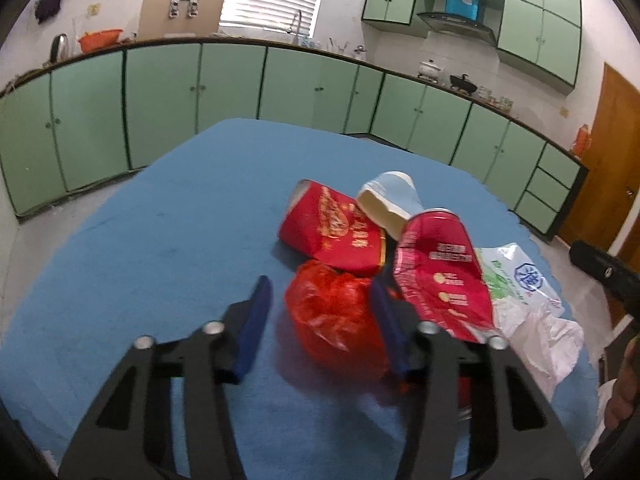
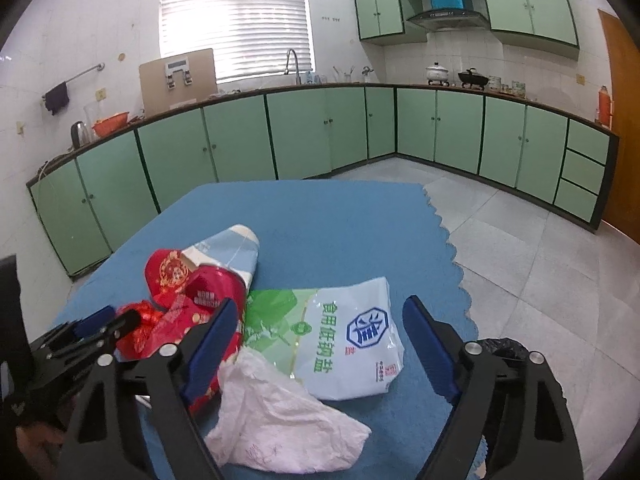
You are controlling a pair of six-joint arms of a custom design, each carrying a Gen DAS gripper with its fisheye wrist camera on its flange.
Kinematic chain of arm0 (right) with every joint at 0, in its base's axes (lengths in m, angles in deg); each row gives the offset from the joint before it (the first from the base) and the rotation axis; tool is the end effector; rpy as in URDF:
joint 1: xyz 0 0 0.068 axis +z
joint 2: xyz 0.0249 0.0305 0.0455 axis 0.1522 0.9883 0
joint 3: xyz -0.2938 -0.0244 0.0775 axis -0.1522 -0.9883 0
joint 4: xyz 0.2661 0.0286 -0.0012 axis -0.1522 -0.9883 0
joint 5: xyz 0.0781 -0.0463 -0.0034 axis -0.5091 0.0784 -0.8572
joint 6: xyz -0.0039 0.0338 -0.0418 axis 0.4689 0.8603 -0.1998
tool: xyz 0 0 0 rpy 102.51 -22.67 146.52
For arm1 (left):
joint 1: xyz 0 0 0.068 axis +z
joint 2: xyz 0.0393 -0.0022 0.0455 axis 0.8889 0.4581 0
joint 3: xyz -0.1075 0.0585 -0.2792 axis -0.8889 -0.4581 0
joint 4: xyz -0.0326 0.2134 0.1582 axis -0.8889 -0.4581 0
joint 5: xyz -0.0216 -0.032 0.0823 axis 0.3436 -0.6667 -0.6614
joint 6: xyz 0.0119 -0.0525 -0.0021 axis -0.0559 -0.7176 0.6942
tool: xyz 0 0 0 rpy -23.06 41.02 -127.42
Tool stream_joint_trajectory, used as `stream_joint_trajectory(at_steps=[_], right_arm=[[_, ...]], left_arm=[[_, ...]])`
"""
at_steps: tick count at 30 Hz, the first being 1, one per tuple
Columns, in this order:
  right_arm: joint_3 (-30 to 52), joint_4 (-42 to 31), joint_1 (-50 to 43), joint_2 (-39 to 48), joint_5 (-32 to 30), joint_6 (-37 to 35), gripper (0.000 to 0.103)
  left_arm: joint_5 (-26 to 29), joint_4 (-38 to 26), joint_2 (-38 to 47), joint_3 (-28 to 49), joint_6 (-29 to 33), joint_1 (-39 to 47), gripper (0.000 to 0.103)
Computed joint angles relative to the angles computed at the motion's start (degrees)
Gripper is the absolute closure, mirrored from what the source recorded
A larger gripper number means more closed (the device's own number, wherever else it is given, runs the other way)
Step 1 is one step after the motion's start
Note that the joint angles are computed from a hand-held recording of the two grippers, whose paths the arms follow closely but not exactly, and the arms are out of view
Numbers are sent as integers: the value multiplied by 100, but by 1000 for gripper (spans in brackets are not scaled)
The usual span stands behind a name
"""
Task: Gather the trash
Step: 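Grasp the white tissue with the right tool while the left tool grasps the red plastic bag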
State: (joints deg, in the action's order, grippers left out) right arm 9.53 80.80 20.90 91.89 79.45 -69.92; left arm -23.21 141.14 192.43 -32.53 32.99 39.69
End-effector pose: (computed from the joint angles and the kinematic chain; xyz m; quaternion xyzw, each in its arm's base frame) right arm 0.2281 0.0413 0.0824 0.0675 0.8709 0.0178 0.4866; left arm 0.2776 -0.1174 0.0447 0.0625 0.8857 -0.1408 0.4379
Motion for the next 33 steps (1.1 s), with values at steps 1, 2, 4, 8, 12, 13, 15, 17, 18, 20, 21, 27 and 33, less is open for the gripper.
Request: stream_joint_trajectory(at_steps=[1, 2, 4, 8, 12, 13, 15, 17, 18, 20, 21, 27, 33], right_arm=[[-66, 105, -12, 62, 6, -52, 22], [-114, 159, -17, 97, 15, -84, 23], [-229, 333, -56, 267, -15, -100, 25], [-304, 614, -118, 668, -222, 25, 29], [-319, 983, 78, 1066, -82, 37, 29], [-317, 1064, 101, 1152, -60, 30, 31], [-255, 1047, 113, 1254, -85, 19, 38], [-193, 910, 56, 1288, -234, -13, 51], [-174, 876, 38, 1316, -282, -15, 54], [-151, 803, 7, 1347, -343, -33, 67], [-160, 816, -27, 1359, -408, -56, 71], [-262, 859, -163, 1234, -703, -120, 90], [-504, 1082, -188, 1009, -837, -214, 64]], left_arm=[[80, 37, 46, 18, -31, 0, 69], [186, 75, 75, 32, -54, 12, 78], [168, 208, 147, 19, -26, -54, 85], [-89, 449, 252, -31, -48, -242, 88], [-149, 426, 266, -29, -67, -276, 87], [-176, 348, 255, 5, -63, -287, 85], [-225, 257, 225, 28, -78, -296, 82], [-393, 3, 142, 121, -137, -384, 57], [-409, -44, 137, 132, -137, -362, 48], [-410, -130, 157, 161, -196, -345, 43], [-377, -198, 179, 191, -189, -317, 42], [-285, -193, 237, 224, -227, -349, 53], [-353, 47, 320, 196, -149, -530, 77]])
